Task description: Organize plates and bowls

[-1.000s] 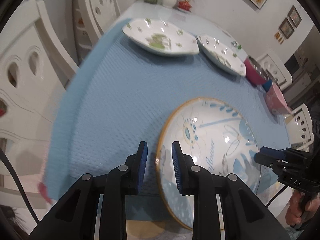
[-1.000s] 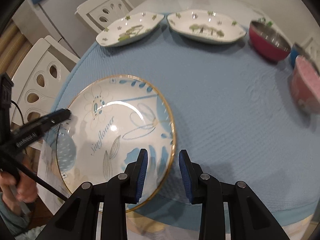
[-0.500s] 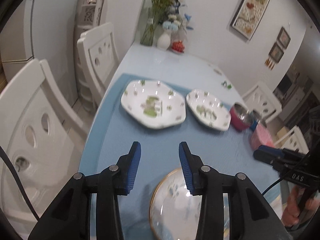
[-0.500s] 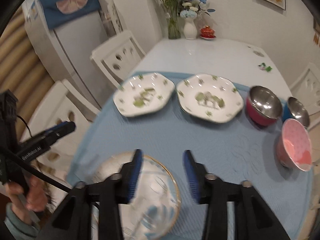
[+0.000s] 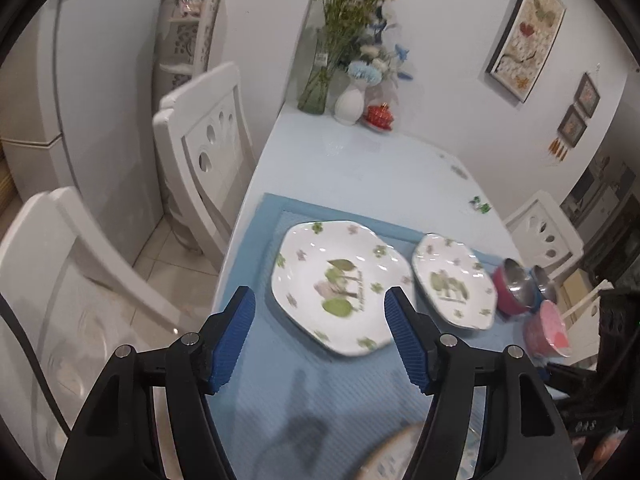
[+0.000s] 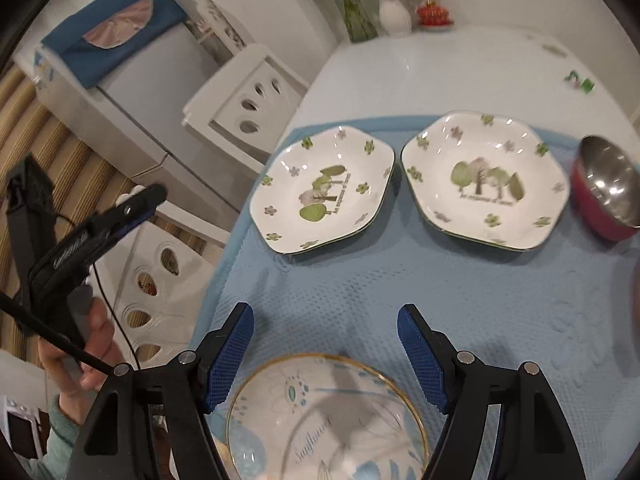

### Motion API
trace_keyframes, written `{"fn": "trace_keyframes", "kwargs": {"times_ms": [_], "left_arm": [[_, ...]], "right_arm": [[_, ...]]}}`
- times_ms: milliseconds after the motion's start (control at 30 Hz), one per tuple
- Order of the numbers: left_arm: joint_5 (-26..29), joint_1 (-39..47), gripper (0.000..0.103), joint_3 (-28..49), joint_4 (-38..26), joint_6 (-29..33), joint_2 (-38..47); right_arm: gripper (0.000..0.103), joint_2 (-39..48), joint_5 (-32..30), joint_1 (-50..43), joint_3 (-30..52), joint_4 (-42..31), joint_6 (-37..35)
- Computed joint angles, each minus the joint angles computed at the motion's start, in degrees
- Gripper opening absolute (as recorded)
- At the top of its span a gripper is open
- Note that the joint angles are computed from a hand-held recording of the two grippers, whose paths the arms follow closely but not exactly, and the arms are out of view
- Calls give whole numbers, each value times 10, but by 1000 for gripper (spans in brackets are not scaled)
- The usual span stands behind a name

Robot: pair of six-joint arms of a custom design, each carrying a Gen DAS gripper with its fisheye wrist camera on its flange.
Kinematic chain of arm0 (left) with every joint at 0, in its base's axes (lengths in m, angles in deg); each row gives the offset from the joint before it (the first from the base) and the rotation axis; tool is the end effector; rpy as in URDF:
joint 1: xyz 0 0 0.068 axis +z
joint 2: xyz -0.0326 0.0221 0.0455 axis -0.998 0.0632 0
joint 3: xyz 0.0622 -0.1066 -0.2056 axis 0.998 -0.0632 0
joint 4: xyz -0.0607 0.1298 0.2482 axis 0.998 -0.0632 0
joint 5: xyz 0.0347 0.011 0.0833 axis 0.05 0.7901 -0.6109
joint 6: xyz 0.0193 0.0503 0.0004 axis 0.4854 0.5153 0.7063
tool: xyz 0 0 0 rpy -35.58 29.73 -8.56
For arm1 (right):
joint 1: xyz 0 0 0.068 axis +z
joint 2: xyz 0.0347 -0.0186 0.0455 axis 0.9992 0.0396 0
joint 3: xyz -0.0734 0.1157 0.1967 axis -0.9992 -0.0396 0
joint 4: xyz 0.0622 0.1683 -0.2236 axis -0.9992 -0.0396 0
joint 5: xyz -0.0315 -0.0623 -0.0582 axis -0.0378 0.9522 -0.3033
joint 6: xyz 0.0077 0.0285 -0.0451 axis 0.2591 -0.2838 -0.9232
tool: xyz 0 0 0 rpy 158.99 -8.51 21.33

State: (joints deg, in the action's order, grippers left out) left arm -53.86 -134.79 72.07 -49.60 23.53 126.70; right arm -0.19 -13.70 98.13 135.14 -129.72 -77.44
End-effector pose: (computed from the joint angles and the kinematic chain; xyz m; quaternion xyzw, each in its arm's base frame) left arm 0.1825 -0.1814 0.2765 -0.1078 0.9159 -0.1039 0.3724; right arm 0.2108 0.0557 0.2556 -0.1568 0.9386 0.2499 0.1792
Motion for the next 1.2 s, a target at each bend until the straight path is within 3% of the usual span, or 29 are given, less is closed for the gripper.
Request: {"fn": "trace_keyframes", "kwargs": {"times_ms": [200,333,467,533,567,767,833,1033,1200], "left_arm": [[130,136,64,-10,113,102,100],[217,197,61,6,173,136,188],[239,214,51,41,190,167,262],[232,218,38,58,188,173,292],[221,218,37,65,184,171,305],[267,238,35,48,226,177,320],[275,239,35,49,235,181,326],[274,234,35,47,236,179,323],[277,239,35,19,225,175,290]], "right_arm": [[72,98,29,24,2,81,77],[62,176,70,38,24,131,117],[61,246,56,44,52,159,137],[60,281,43,45,66,170,148],[60,287,46,48,70,176,152],[46,337,72,70,102,207,151],[36,353,72,77,113,217,139],[36,344,115,106,109,215,94],[35,306,102,126,79,194,114]]}}
